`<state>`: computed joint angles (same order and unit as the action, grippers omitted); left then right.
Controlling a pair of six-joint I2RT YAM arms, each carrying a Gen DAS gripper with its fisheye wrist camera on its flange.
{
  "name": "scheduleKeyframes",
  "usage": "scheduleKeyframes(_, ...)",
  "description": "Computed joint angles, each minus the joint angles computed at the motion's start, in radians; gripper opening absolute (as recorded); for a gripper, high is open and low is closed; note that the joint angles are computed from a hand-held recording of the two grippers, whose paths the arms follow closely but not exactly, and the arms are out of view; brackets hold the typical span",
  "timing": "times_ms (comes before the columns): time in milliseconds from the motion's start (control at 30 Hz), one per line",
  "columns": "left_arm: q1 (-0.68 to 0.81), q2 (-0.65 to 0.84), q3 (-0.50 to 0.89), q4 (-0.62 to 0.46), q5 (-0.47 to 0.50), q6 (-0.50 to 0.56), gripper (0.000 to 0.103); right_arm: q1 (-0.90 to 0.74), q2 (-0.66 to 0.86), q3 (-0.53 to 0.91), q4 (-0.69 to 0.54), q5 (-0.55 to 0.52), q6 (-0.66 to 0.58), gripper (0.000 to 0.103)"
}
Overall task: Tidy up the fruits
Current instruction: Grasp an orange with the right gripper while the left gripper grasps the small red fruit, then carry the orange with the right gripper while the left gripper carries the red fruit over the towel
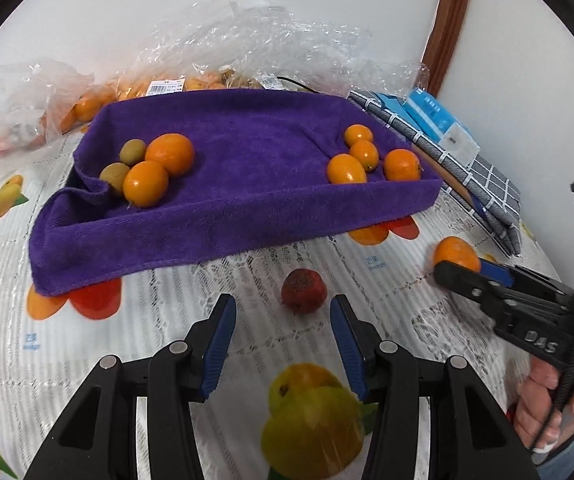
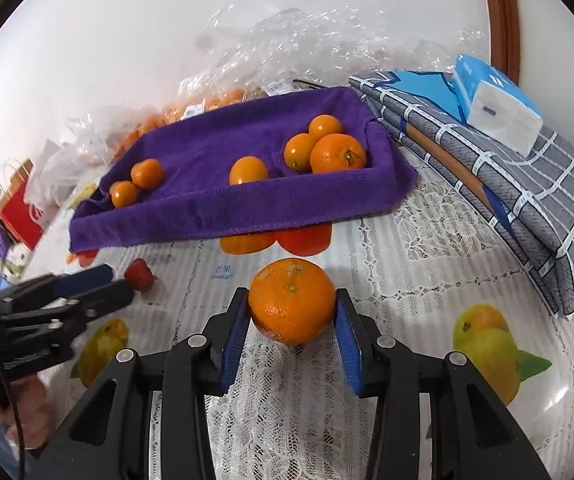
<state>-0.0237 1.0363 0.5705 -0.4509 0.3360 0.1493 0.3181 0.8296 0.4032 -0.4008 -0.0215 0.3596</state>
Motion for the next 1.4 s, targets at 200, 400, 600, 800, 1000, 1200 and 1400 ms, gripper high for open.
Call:
scheduleKeyframes(200, -0.061, 0.036, 0.008, 0.031, -0.019, -0.017, 0.043, -0.03, -0.038, -0.015, 0.007, 0.003, 0.052, 0.042)
scheduleKeyframes(400, -0.086, 0.057, 0.019, 0.048, -0.04, -0.038, 0.035, 0.01, -0.024, -0.008, 0.001, 0.064, 0.068, 0.042)
scheduleKeyframes(600, -0.041, 0.076, 0.025, 0.053, 0.023, -0.048, 0.025, 0.021, -0.028, -0.01, 0.0, 0.081, 0.068, 0.042)
scheduleKeyframes(800, -0.015, 0.002, -0.012, 0.08, 0.067, -0.063, 0.025, 0.021, -0.044, -0.014, -0.007, 0.096, 0.084, 0.042)
scheduleKeyframes(1000, -0.008, -0.093, -0.047, 0.11, 0.076, -0.081, 0.025, 0.044, -0.037, -0.01, -0.013, 0.13, 0.091, 0.042)
scheduleKeyframes(1200, 0.043, -0.13, -0.041, 0.107, 0.133, -0.095, 0.025, 0.077, -0.014, 0.003, -0.023, 0.168, 0.09, 0.042)
scheduleKeyframes(1400, 0.115, -0.168, -0.04, 0.116, 0.182, -0.12, 0.025, 0.082, 0.002, 0.009, -0.023, 0.176, 0.087, 0.042)
